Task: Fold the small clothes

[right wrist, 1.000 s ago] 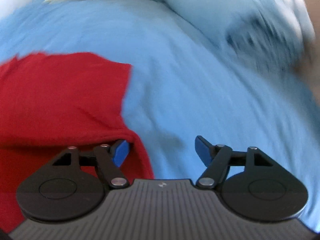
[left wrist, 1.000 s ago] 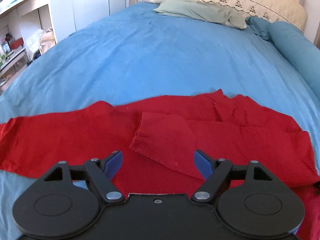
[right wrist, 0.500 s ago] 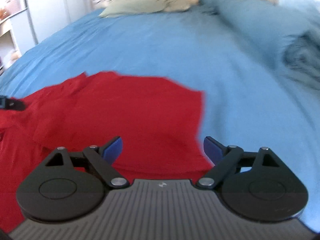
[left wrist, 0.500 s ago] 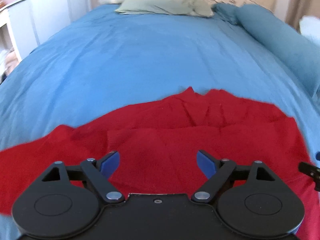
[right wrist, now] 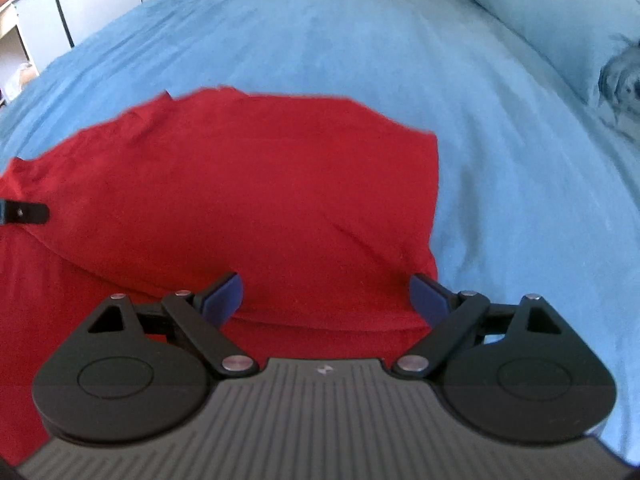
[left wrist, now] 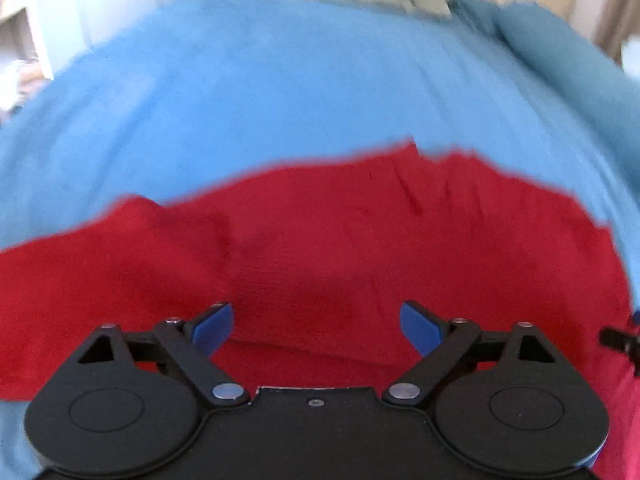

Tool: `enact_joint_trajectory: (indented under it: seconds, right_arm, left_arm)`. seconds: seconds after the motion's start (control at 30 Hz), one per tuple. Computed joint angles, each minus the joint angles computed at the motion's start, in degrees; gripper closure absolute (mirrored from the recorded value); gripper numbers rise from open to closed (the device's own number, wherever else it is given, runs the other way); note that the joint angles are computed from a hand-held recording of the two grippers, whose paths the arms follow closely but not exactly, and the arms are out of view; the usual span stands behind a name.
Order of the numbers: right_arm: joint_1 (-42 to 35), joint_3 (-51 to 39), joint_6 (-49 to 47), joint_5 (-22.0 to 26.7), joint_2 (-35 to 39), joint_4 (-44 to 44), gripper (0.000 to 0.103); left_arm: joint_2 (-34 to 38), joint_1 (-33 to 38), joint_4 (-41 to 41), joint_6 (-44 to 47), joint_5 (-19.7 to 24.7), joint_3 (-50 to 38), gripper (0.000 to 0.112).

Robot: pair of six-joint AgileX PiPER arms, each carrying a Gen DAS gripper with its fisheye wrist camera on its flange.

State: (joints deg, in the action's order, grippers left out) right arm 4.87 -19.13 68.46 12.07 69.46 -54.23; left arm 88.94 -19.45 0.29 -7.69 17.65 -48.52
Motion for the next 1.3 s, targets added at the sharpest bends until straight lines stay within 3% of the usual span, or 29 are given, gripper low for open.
enact_joint_trajectory:
  seconds: [0.07,0.13,0.23,0.3,0.4,0.47,0.57,0.67,0.83,0.93,1.03,1.2,1.3]
  right_arm:
    - [6.21,-1.8,-5.65,5.67,-6.11,9.82,0.0]
    - [13.4,-5.91,-5.14,13.69,-10.43,13.26,0.0]
    - [29.78,-13.46,9.75,28.91,-12.05,4.71,0.0]
    - [39.94,-19.5,15.83,39.05,-9.18,0.86,0.0]
    - [47.89,-30.01,16.65,48.09,-1.98,1.31,0.0]
    - [50.64,-36.71,17.53,50.63,3.77,2.21,0.0]
    - [52.52,-44.5,19.54,50.29,11.5,3.9,0.0]
    - [53.59,-52.85,20.21,49.27,20.33,6.09,0.0]
    - [55.97,-66.91,18.34,50.26,33.79,9.56,0.0]
    - [57.29,-75.05,16.22,50.81,40.56,12.35,0.0]
    - [57.86,-82.13,13.92,51.19,46.09,14.48,0.0]
    - [58.8,-93.49,9.52,55.53,53.33,16.27,0.0]
    - [59.08,-95.4,9.35,56.36,54.45,16.54,0.0]
  left_arm:
    - [-5.9,1.36,3.46,-3.88,0.68,1.57,0.018]
    - [-12.6,3.75,5.03,-5.82,3.15,2.37,0.014]
    - [-21.11,9.34,4.15,-4.99,6.61,2.86,0.009]
    - [-24.62,16.84,-4.49,4.69,10.65,1.76,0.009]
    - [-24.75,30.75,-17.23,20.14,18.46,-1.75,0.009]
    - [-21.79,41.81,-24.64,28.95,23.07,-4.14,0.009]
    - [-15.31,55.02,-33.06,35.77,25.86,-6.68,0.011]
    - [-5.91,63.41,-38.18,38.71,27.73,-11.14,0.02]
    - [8.32,67.37,-37.52,37.58,26.57,-19.11,0.036]
    - [13.12,70.16,-36.82,34.96,26.09,-21.45,0.038]
    - [14.82,71.82,-37.6,35.46,25.92,-21.3,0.045]
    - [15.94,71.61,-38.34,38.4,25.85,-22.49,0.046]
    - [17.61,70.19,-36.36,36.97,24.58,-24.47,0.059]
